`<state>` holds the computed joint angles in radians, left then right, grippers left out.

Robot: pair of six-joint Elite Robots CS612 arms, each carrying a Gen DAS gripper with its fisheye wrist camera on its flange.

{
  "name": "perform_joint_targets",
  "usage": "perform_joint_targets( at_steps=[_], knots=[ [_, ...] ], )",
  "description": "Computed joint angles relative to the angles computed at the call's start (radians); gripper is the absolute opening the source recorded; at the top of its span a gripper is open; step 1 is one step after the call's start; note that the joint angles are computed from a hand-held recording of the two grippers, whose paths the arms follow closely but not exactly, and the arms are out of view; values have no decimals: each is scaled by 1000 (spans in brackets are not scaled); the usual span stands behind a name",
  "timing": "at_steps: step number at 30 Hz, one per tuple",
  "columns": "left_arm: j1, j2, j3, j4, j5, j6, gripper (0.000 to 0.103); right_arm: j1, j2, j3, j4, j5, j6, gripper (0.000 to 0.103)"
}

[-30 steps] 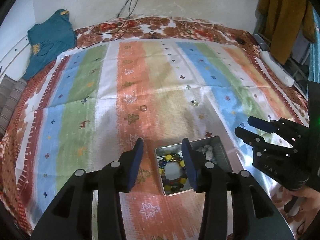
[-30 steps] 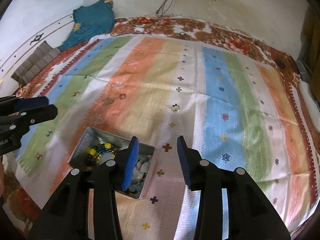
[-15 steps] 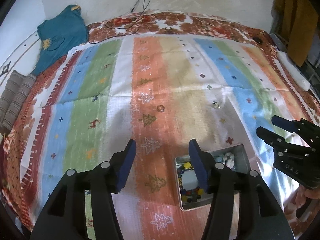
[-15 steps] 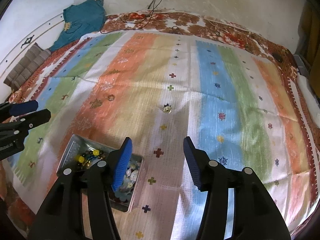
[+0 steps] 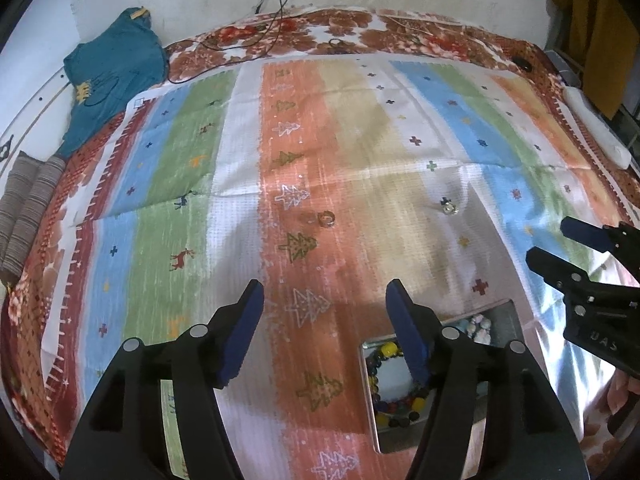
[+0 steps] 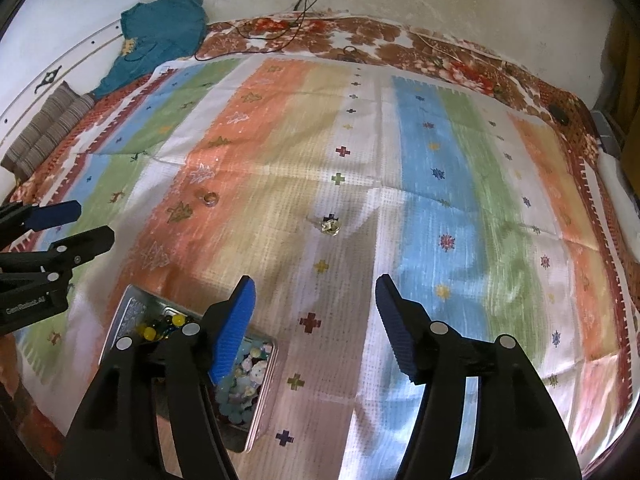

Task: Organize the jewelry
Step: 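Move both tools from the tin toward the silver ring and gold ring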

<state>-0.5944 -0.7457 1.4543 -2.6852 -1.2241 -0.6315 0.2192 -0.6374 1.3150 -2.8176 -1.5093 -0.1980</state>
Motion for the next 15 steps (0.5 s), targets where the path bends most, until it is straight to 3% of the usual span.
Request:
perform_joint_targets(
  at_steps=[5,15],
  knots=[
    [20,21,-30,19,-54,-22,64,-2,18,-34,41,11,8,65],
    [36,55,-80,50,-73,-17,67,-5,56,-101,105,12,29,65]
  ],
)
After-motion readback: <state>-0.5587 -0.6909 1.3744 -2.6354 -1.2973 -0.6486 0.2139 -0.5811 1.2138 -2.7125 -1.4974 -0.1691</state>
